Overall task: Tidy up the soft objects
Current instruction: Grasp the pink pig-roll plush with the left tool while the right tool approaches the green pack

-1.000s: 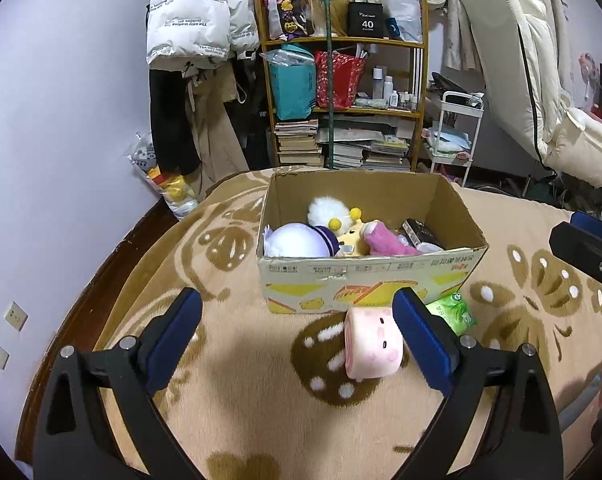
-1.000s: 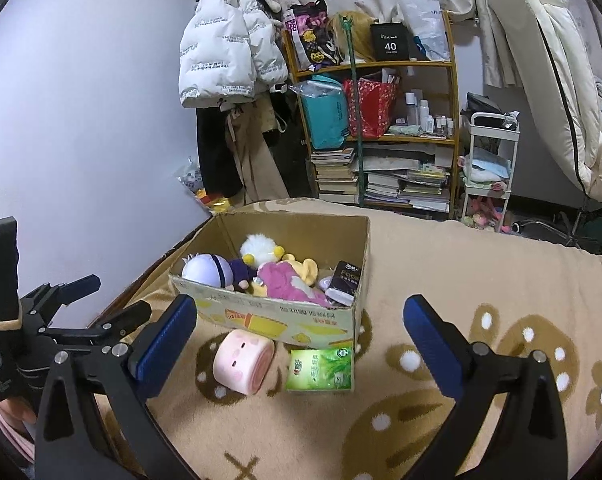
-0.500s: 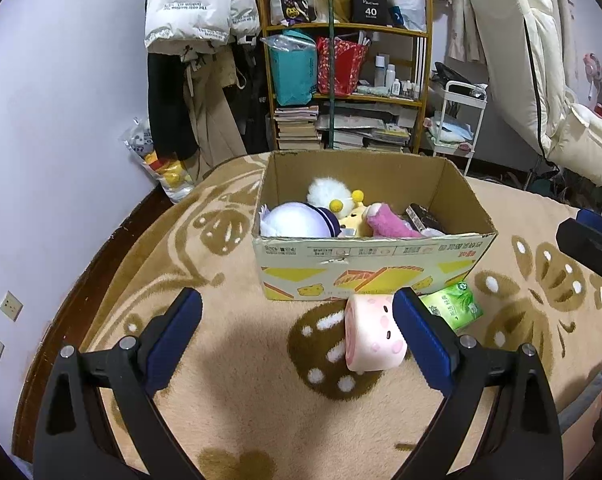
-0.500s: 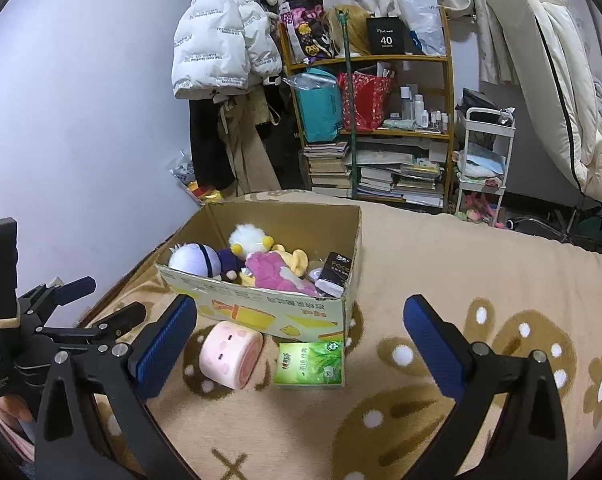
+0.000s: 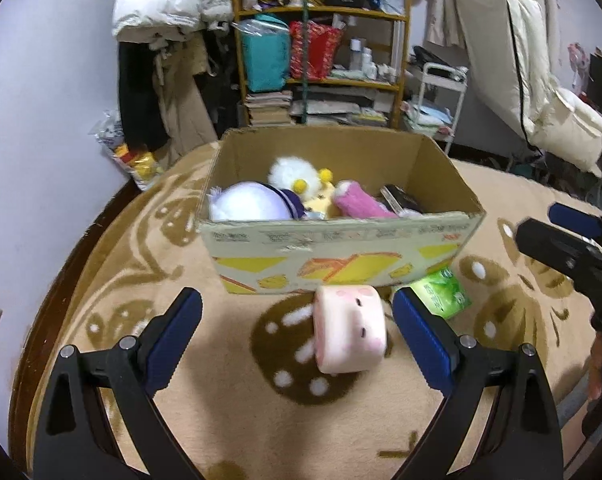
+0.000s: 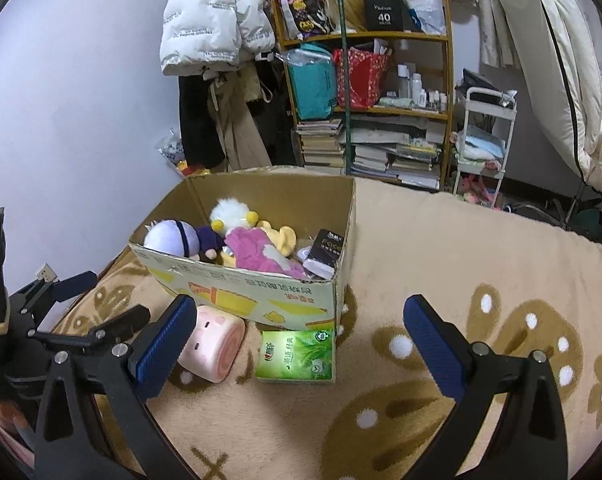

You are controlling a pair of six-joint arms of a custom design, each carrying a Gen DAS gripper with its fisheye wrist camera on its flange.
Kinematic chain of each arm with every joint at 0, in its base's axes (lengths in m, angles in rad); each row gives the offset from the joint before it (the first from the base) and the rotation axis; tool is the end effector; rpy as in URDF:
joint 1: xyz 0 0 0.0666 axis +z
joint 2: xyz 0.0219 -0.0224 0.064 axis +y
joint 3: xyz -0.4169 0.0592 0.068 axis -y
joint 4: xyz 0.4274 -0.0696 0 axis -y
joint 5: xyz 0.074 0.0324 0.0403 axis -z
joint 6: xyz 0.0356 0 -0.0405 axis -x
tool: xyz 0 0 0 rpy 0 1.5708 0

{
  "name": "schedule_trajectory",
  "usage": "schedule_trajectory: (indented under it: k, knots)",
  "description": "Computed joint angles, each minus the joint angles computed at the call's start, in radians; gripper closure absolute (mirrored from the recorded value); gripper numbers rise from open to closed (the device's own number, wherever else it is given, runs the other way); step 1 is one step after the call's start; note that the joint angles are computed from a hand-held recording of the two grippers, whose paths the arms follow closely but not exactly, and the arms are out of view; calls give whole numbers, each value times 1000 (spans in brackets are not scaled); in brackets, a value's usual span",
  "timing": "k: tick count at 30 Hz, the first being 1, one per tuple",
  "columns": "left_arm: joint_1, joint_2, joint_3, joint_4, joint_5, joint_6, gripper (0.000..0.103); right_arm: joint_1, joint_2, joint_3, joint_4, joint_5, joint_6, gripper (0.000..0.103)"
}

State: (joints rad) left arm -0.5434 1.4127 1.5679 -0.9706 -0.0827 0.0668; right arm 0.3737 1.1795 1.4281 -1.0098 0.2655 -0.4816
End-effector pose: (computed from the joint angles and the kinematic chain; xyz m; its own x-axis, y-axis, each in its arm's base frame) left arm 0.4469 -0.2670 0.5392 -0.6529 0.3167 -0.6881 0.4242 0.9055 0.0142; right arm 0.3930 0.1436 0.5722 -0.6504 0.2251 -0.7255 0.1420 0.9743 0.1750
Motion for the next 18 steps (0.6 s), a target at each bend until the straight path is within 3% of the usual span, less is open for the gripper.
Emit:
schedule_trajectory:
  k: [18]
  knots:
    - [-15, 75, 15, -72, 41, -35, 8, -37, 76, -4, -36, -91, -27, 0]
